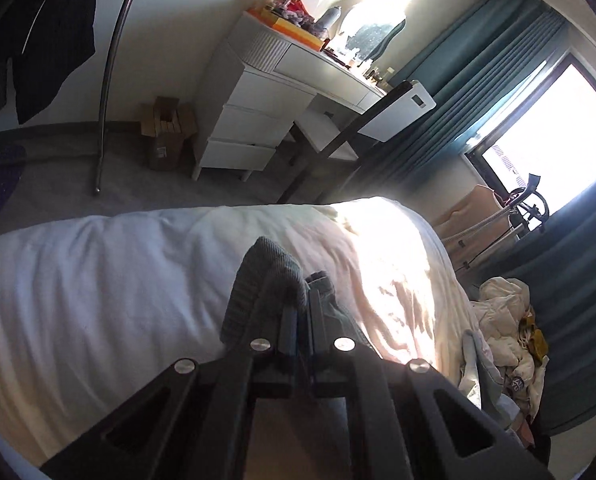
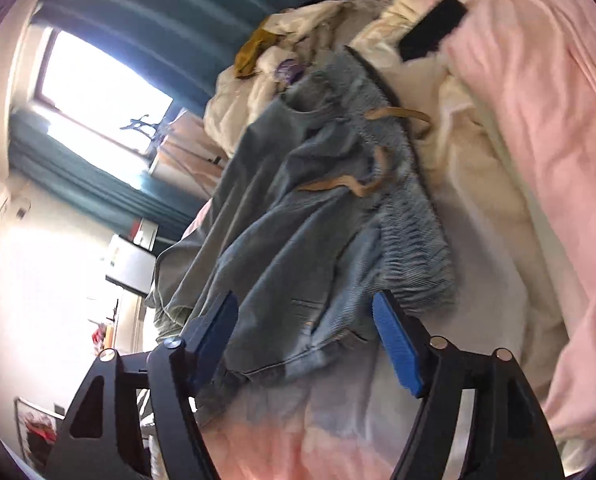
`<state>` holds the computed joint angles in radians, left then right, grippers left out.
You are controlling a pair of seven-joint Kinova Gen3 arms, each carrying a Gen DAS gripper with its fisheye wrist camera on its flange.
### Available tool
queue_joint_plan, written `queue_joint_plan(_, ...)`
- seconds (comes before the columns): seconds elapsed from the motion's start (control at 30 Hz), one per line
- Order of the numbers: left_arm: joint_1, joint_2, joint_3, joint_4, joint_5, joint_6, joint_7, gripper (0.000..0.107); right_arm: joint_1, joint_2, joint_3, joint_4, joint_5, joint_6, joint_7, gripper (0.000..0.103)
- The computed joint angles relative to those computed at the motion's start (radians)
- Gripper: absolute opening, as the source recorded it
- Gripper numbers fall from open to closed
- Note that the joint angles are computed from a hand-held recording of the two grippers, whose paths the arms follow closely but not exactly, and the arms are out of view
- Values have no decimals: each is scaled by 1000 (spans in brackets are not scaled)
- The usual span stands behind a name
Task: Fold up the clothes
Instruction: 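Stretch the leg hem with the left tool while the right tool holds the waistband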
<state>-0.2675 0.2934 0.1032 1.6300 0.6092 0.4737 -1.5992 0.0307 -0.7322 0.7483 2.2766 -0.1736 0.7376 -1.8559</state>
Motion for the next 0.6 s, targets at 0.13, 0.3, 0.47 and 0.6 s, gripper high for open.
queue_joint_plan(0.13, -36, 44, 20, 2, 38, 5, -40, 3, -71, 28, 141, -4, -14, 40, -21, 73)
queue_joint_plan(0.3, -49, 91, 26, -30, 36, 35, -49, 3, -226, 95, 294, 42, -44, -67, -60, 72)
queue_joint_plan(0.47, -62, 109, 37, -46, 40, 55, -67, 3, -198, 182, 224, 44, 8, -151, -120, 41)
queue_joint_plan(0.6, -121, 94, 82, -12, 129, 48, -150, 3, -41, 181, 95, 49, -23, -199, -106, 25)
